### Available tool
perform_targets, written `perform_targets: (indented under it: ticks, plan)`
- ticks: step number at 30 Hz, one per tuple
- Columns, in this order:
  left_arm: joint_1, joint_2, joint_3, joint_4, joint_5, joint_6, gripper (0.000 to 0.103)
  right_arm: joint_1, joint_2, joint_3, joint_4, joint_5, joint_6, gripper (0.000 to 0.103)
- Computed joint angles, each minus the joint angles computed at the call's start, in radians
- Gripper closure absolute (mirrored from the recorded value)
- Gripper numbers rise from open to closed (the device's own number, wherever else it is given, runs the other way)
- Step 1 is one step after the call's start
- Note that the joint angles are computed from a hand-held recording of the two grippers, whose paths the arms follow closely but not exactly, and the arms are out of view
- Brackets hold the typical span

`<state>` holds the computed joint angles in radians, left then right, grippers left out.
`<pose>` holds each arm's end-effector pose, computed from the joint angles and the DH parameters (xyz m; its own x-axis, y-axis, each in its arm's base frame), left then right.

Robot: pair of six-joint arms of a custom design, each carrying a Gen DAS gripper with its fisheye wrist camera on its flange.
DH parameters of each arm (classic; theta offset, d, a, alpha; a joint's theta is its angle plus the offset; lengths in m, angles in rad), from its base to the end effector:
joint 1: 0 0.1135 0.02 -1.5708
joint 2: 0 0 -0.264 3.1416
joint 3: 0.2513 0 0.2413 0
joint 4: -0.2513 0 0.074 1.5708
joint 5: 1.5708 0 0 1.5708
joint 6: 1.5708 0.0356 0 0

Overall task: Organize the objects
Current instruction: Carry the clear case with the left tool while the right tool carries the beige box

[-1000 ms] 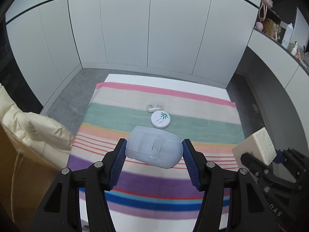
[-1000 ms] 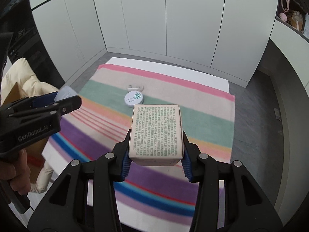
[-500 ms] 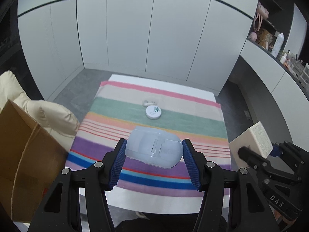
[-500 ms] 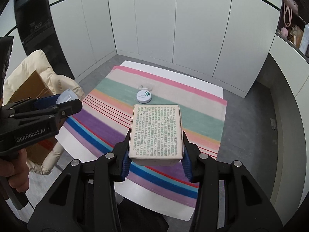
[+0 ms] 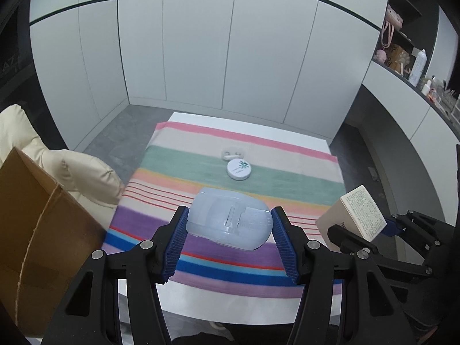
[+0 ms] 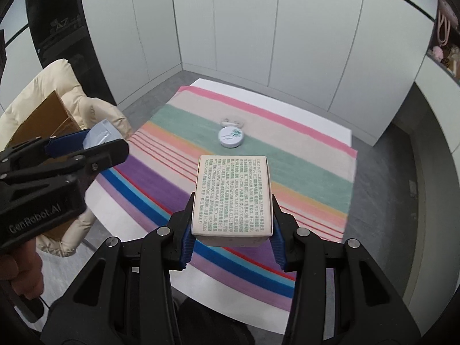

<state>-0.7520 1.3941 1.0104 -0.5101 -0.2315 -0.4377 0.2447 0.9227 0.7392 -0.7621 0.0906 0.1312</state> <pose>0.2107 -0.1859 0.2568 -0.7529 0.1394 -0.6432 0.2659 0.9584 -0.1036 0.1613 0.0370 0.2516 -0.8048 -0.0667 -0.5898 -0.0853 0.9963 0.0038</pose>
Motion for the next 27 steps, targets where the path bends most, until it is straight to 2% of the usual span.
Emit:
perform_targets:
  ticks: [16,27]
  plan:
    - [0.154,-0.105,-0.095,0.02,0.043,0.06,0.044,0.15,0.134,0.038,0.124,0.051,0.117,0.057]
    - [0.272,-0.217,-0.16,0.018,0.059,0.127,0.044,0.294,0.232,0.097,0.191,0.128,0.186,0.057]
